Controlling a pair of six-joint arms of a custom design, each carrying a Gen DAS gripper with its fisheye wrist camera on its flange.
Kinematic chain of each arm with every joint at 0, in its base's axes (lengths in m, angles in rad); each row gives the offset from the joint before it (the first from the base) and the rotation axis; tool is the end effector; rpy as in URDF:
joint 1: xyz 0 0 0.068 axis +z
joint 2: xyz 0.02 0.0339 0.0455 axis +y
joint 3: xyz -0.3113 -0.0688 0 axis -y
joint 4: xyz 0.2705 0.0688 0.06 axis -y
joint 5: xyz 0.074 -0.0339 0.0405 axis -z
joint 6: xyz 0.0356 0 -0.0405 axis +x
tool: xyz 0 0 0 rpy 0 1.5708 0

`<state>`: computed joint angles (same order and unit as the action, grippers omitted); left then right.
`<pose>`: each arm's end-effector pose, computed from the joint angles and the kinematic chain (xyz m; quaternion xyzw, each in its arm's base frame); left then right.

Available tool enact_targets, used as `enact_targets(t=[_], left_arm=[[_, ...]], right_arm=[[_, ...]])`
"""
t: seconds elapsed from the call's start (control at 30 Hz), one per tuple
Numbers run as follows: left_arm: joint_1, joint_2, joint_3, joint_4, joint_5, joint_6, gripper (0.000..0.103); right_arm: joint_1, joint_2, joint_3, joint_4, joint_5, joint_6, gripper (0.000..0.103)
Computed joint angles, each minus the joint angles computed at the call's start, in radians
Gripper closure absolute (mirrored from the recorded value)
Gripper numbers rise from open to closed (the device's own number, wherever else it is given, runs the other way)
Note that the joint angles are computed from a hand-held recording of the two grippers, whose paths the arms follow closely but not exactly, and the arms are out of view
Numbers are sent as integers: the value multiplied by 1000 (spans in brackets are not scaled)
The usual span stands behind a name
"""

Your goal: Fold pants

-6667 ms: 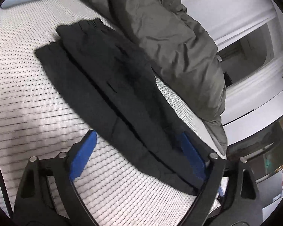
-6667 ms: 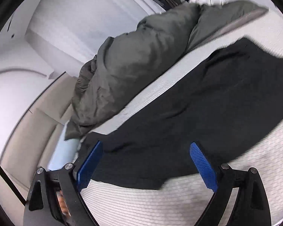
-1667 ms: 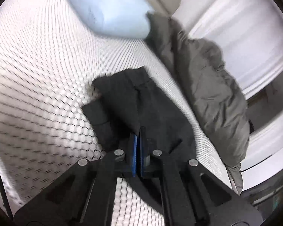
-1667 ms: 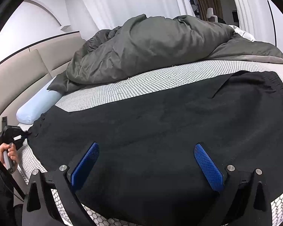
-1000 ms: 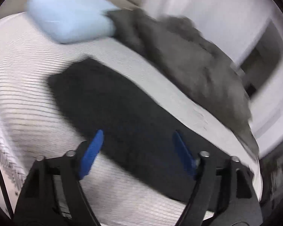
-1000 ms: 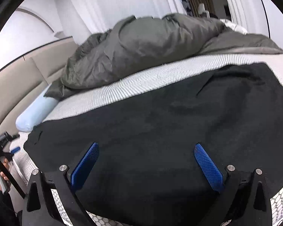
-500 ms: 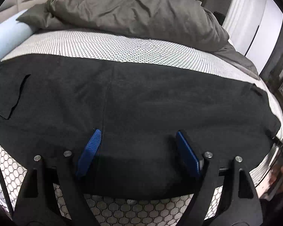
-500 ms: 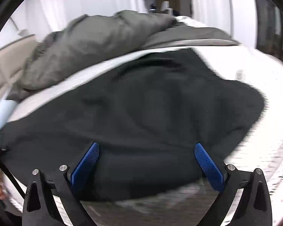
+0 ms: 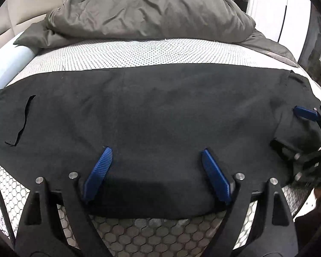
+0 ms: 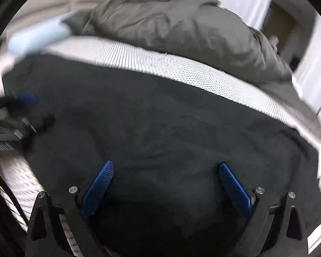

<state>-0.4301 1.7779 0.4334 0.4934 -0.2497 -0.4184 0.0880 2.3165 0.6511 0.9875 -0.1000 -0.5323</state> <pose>0.2533 -0.1065 0.0864 -0.0384 0.9289 -0.0376 0.3664 0.3490 0.0344 -0.0014 -0.2955 0.8513 -0.0510 0.4306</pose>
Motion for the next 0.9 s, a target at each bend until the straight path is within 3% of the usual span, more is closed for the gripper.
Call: enact_targets(t=[0.1, 0.17, 0.2, 0.23, 0.3, 0.33, 0.4, 0.43, 0.53, 0.67, 0.8, 0.9], left_arm=[[11, -3, -13, 14, 13, 6, 18], [12, -4, -19, 20, 18, 5, 18], [9, -4, -16, 16, 13, 3, 18], [8, -6, -18, 18, 15, 3, 17], [7, -7, -21, 18, 13, 10, 17], [7, -7, -21, 16, 10, 10, 16], [11, -8, -25, 18, 11, 10, 16], [12, -10, -29, 20, 9, 10, 16], [14, -9, -39, 37, 9, 17, 16], [18, -8, -47, 53, 13, 16, 15], [18, 11, -54, 80, 5, 41, 12], [34, 22, -59, 103, 25, 53, 9]], right_arm=[[-158, -29, 28, -67, -84, -3, 3], [-274, -4, 78, -47, -26, 34, 2], [-338, 5, 115, -79, -55, 78, 1], [-403, 13, 163, -138, -95, 140, 1], [-514, 22, 243, -283, -287, 242, 5], [-507, 12, 217, -247, -273, 232, 4], [-428, -11, 131, -125, -114, 168, 3], [-394, -27, 96, -95, -89, 143, 3], [-281, -107, -3, -71, -184, 105, 2], [-96, -115, 19, -159, -190, 109, 1], [36, 23, 101, -147, -69, 78, 1], [16, 16, 100, -141, -82, 57, 1]])
